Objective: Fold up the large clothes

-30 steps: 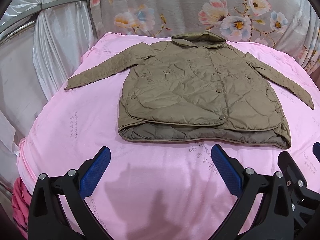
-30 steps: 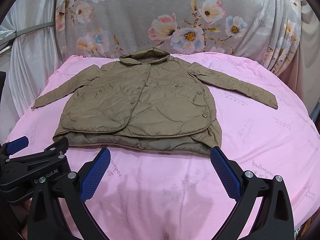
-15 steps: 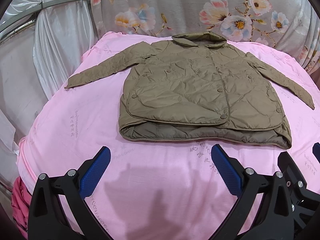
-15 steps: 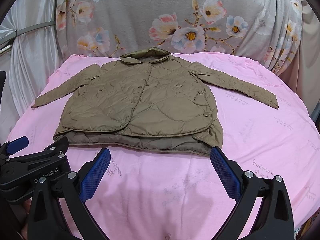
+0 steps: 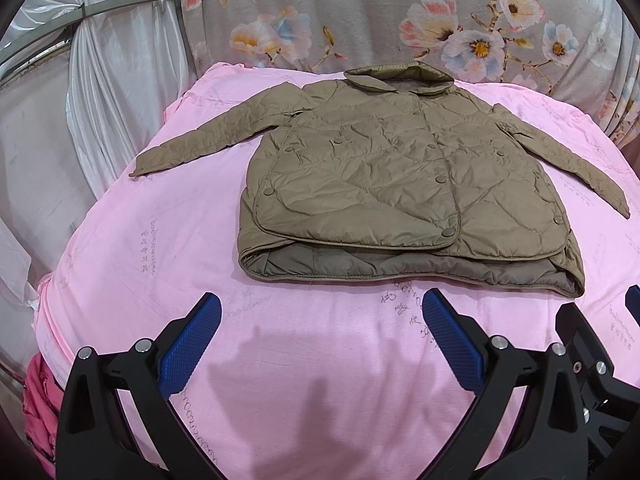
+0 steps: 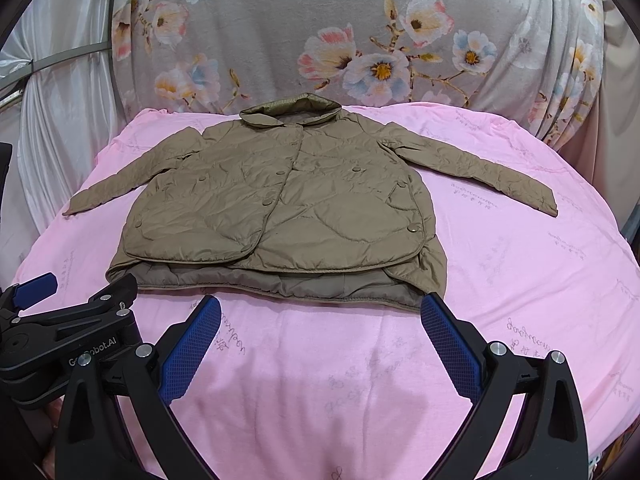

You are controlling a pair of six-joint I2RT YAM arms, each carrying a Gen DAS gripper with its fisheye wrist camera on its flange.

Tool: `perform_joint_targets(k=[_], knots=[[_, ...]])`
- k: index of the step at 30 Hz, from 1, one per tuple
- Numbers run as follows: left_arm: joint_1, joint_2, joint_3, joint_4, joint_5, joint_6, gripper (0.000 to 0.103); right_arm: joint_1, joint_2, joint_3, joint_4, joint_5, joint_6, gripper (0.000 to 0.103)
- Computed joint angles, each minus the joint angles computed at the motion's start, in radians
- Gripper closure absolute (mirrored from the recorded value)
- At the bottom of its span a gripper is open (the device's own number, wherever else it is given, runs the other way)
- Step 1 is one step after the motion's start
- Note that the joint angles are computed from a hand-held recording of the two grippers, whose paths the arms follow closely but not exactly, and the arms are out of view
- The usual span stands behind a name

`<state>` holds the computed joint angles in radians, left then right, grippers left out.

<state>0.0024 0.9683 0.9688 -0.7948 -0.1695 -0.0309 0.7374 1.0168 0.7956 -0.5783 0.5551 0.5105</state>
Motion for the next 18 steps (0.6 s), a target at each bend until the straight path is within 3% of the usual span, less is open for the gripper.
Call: perform_joint_targets(k=[18], knots=[[0.028, -0.005, -0.003, 0.001, 0.017, 0.021, 0.005, 0.005, 0.013, 0.001, 0.005, 0.002, 0.004, 0.005]])
